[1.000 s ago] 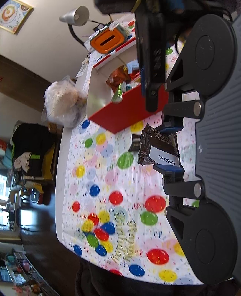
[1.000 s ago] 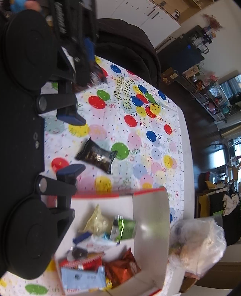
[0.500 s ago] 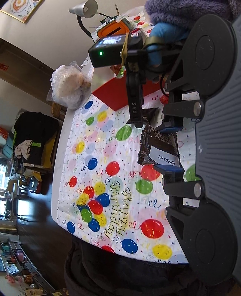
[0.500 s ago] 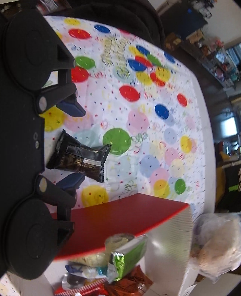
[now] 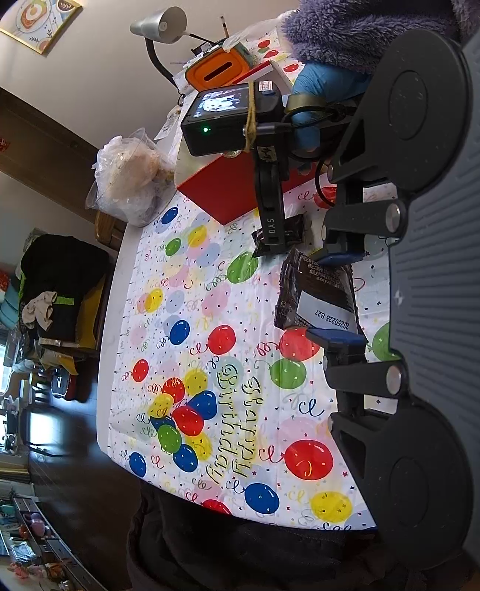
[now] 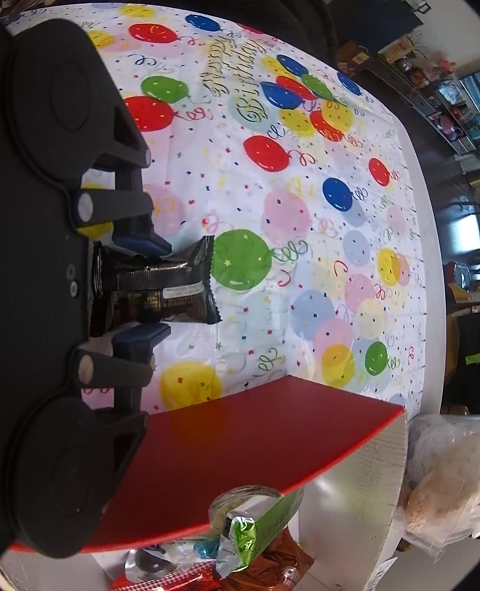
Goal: Organize snacks
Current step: 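Carry both dark packets over the box and lower them inside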
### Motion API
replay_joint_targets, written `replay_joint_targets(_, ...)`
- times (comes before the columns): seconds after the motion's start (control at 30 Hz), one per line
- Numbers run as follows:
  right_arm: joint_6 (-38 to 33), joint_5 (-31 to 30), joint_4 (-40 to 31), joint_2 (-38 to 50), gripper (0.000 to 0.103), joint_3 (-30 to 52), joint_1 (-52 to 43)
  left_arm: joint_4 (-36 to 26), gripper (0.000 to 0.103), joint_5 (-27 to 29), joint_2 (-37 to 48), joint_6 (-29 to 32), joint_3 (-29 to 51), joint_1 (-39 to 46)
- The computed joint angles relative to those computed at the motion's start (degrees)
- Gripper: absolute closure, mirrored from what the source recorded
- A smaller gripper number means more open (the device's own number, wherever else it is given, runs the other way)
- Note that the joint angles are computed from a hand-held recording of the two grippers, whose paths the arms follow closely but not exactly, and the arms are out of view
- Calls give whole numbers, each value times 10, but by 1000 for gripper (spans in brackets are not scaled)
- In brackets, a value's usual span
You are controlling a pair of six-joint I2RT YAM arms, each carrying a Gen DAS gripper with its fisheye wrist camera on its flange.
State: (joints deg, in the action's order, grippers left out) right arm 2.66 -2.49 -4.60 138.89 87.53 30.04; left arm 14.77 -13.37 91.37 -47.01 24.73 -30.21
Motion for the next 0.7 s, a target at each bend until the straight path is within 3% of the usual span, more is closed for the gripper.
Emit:
replay_joint_targets(0.33,-10,-29,26,-49,72,-67,-8,-2,70,-5,-3,-1,1,-4)
replay_joint_targets(0.7,-32,-102,60,-184,72,-204,-43,-29,70,-29,-5,-6,30,-29)
